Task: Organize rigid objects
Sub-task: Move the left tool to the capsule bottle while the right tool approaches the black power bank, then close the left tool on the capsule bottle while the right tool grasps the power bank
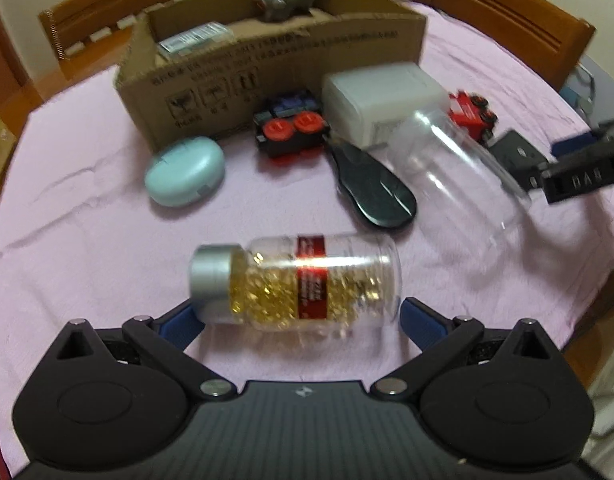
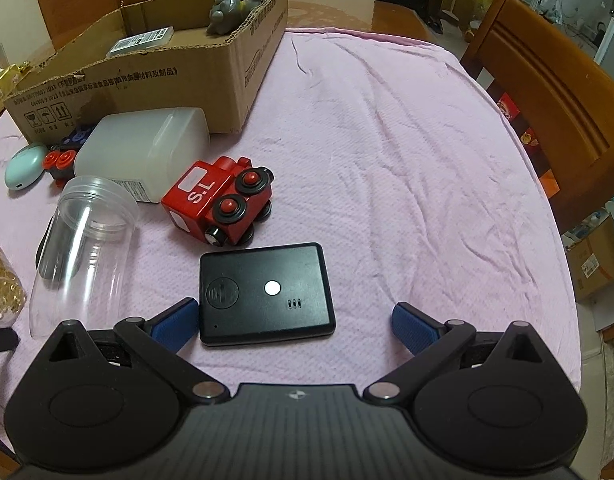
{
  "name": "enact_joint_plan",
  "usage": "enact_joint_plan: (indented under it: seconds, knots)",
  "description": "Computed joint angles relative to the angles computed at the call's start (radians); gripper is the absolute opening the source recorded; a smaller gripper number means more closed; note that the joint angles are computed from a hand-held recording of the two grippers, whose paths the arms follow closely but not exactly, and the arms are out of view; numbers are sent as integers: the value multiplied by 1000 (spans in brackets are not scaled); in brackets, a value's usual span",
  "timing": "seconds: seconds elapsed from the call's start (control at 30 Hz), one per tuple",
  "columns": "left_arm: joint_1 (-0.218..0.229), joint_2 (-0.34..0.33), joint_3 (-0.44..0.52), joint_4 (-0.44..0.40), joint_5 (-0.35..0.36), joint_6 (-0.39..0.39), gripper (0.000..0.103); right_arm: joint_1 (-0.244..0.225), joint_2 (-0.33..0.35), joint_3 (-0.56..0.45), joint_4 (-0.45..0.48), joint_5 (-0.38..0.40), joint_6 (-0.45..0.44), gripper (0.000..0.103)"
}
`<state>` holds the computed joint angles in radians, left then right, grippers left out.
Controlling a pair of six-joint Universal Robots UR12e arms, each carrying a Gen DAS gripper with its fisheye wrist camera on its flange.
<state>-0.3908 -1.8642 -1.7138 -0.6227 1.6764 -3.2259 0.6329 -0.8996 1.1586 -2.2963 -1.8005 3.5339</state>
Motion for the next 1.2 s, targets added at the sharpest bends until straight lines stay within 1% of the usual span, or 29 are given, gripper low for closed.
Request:
enact_joint_plan:
  seconds: [0.1, 0.2, 0.4, 0.6, 0.67, 0.73, 0.87, 1.0, 1.07, 1.2]
  knots:
    - [-5, -3, 8, 4, 33, -21, 102, 0, 0, -1, 2, 0, 0, 103]
    - [-6, -7, 15, 12, 46, -42, 102, 0, 4, -10, 11, 6, -8, 103]
    - [-11, -9, 23, -8, 53, -59, 101, 1, 12, -17, -16, 44, -105, 103]
    - [-17, -9, 30, -20, 70, -96, 97, -6, 9, -8, -54, 87, -173, 95]
    - [-20, -10, 34, -25, 77, -110, 96, -9, 7, -7, -57, 95, -187, 89]
    - [-26, -14, 39, -33, 102, -119, 96, -14, 6, -7, -58, 100, -196, 84]
    - [-32, -18, 45, -47, 122, -160, 94, -20, 0, 2, -73, 113, -223, 77]
    - [-39, -23, 55, -67, 139, -181, 94, -26, -1, 6, -80, 135, -257, 78]
    - [-40, -24, 58, -72, 142, -175, 94, -27, 0, 7, -85, 140, -268, 78]
    - [-35, -23, 61, -81, 126, -154, 94, -25, 2, 2, -78, 135, -262, 78]
